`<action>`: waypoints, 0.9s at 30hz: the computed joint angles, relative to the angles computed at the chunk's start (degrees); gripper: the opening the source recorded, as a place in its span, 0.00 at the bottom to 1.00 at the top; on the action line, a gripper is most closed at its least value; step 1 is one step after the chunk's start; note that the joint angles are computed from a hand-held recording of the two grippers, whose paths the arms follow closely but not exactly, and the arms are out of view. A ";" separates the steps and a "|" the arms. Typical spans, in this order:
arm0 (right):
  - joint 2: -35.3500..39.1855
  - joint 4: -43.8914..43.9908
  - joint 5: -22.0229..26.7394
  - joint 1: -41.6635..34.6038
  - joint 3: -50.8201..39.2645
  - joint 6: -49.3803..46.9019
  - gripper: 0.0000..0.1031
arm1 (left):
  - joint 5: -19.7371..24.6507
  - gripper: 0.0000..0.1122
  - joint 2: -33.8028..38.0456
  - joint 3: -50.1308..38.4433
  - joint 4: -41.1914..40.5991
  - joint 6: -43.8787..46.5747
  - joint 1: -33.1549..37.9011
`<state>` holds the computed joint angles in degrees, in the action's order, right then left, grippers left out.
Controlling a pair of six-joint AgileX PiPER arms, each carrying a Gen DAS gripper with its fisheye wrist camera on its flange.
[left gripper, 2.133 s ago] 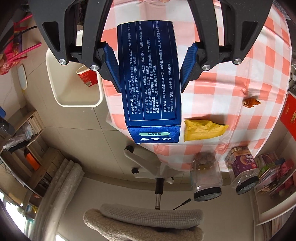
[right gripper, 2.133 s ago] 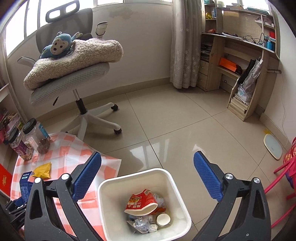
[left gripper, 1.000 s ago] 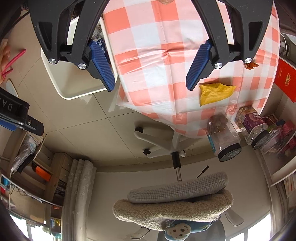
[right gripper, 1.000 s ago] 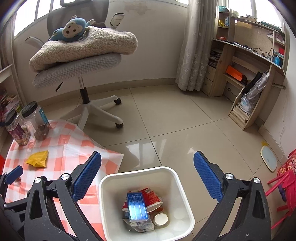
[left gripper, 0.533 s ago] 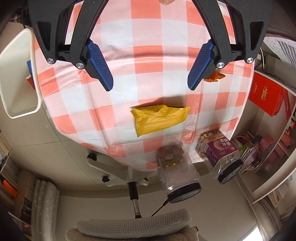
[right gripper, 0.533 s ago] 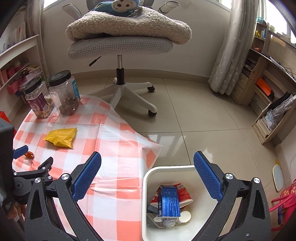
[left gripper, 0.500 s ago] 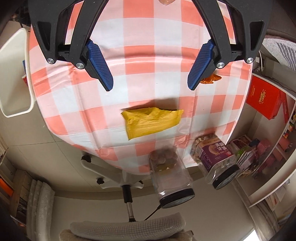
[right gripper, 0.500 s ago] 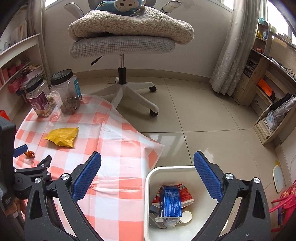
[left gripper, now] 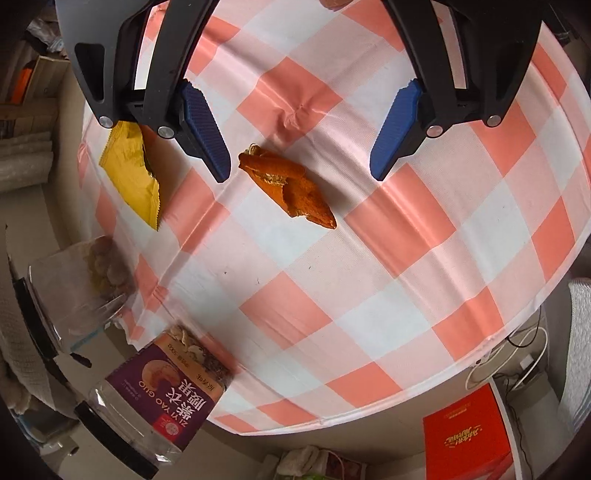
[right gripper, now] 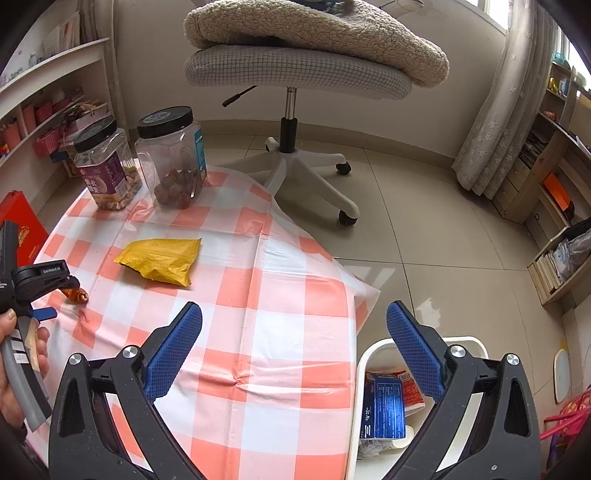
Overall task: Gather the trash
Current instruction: 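Grasp the orange peel with the left tool while the right tool grasps the yellow packet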
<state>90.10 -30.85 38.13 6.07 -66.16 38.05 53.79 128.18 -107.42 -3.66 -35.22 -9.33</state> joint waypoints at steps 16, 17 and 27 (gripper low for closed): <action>5.54 3.34 -4.39 3.66 -2.19 -7.15 0.93 | 4.46 0.19 1.55 -3.97 2.15 11.12 -1.24; 6.20 5.68 -5.94 3.72 -2.33 -10.67 0.93 | 4.34 0.19 -0.32 -2.54 -0.46 13.87 -0.02; 24.93 3.35 -5.02 11.53 -19.11 -27.32 0.93 | 4.39 0.19 -13.15 6.67 -7.18 26.75 6.51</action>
